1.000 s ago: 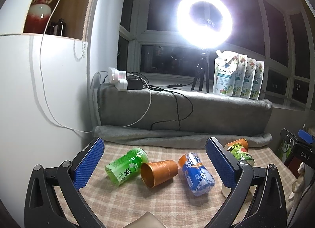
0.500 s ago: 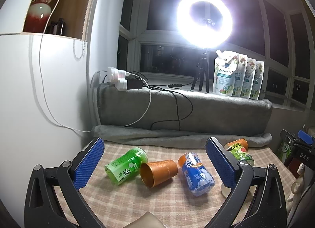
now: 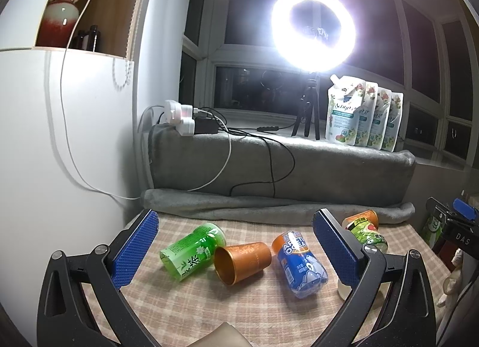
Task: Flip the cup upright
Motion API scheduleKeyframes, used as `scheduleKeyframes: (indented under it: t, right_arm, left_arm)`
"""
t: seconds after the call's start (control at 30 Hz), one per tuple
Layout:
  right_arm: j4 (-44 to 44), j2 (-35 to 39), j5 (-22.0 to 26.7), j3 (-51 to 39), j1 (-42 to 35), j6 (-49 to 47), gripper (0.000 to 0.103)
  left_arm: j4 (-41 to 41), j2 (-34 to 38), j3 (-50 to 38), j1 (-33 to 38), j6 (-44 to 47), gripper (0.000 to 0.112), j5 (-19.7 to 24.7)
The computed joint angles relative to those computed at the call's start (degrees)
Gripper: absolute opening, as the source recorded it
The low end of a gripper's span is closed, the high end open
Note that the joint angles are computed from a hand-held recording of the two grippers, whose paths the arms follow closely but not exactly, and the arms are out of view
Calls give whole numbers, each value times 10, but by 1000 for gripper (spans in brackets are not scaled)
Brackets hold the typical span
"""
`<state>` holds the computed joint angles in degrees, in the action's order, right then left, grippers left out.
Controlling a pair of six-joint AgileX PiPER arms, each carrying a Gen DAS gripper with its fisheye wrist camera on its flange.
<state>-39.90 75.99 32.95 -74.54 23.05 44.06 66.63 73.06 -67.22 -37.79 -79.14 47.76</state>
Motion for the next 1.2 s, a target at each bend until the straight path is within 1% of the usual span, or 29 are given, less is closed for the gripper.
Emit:
scheduleKeyframes:
  t: [0.33, 0.5, 0.57, 0.63, 0.7, 0.77, 0.87, 0.97, 1.07, 1.17, 1.2]
  right_arm:
    - [58, 5, -14, 5, -21, -51, 103]
    - [170, 24, -19, -13, -56, -153, 103]
    - [203, 34, -14, -23, -66, -183, 103]
    - [251, 49, -2, -40, -79, -222, 103]
    - [320, 70, 12, -60, -99, -289, 103]
    - [366, 94, 38, -90, -112, -333, 103]
    - [467, 143, 93, -148, -148, -413, 103]
    - [557, 214, 175, -227, -189, -471, 103]
    - [593, 273, 233, -294, -211, -480, 103]
    - [629, 344, 307, -384, -231, -474, 103]
    - [647, 373, 340, -422, -239, -473, 103]
  left_arm:
    - [-13, -1, 4, 8, 5, 102, -9]
    - [-25, 1, 3, 17, 12, 102, -17]
    - [-29, 1, 3, 20, 13, 102, -19]
    - [-35, 1, 4, 24, 17, 102, -22]
    - [-43, 2, 5, 27, 21, 102, -25]
    - [-50, 1, 7, 31, 25, 102, -28]
    - [-60, 0, 11, 36, 26, 102, -33]
    - [-73, -1, 15, 40, 35, 102, -37]
    - [-75, -3, 21, 40, 36, 102, -34]
    - [-83, -6, 26, 44, 39, 102, -35]
    - [-88, -8, 27, 46, 42, 102, -35]
